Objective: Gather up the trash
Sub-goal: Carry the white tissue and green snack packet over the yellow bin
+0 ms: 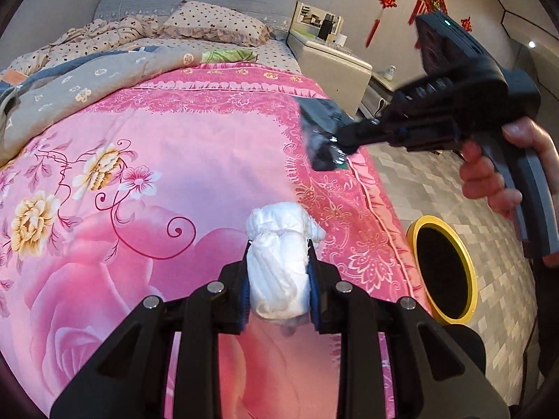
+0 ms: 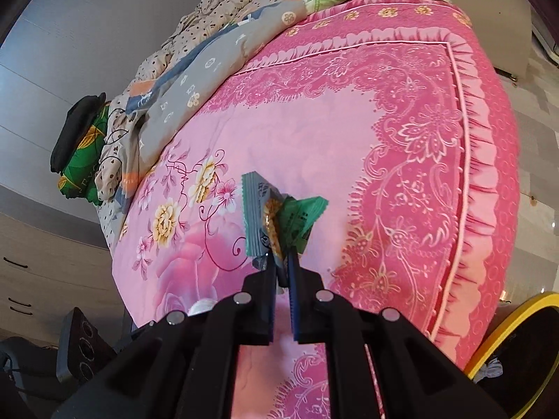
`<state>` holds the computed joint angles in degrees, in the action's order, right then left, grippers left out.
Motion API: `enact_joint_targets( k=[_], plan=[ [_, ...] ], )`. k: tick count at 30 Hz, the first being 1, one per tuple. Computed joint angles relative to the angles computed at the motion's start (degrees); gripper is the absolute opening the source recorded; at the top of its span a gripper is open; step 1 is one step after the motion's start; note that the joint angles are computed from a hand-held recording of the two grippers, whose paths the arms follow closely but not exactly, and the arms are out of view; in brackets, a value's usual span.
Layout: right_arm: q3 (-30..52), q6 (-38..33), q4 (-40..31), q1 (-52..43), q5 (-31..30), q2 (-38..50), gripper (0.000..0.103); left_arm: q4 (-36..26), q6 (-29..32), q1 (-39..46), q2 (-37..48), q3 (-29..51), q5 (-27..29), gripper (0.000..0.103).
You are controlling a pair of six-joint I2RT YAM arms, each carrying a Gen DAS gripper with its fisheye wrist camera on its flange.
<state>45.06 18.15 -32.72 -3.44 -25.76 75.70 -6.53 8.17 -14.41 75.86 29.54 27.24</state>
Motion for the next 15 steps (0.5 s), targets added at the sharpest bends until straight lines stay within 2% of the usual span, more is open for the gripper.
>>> enact_joint_targets(
  k=[5, 9, 13, 15],
  plan=[
    [-5.03, -4.9, -7.11, -8.43, -3.02, -11.36, 0.006, -4.51, -3.88, -3.72, -8.08, -1.16, -3.08, 0.024],
    [-7.13, -12.02, -14.47, -17.86, -6.83, -18.67, 0.006, -7.92, -7.01, -7.53, -13.82, -1.43, -5.49, 0.024],
    [-8.08, -23.86, -24.59, -31.23, -11.11, -24.14, 0.006, -11.86, -11.07, -14.05, -21.11, -1.67, -9.32, 0.024],
    [-8.27, -33.29, -30.6, -39.68, -12.6, -26.18, 0.006, -13.11, -13.34, -18.4, -23.89, -1.55, -12.62, 0.025]
  ],
)
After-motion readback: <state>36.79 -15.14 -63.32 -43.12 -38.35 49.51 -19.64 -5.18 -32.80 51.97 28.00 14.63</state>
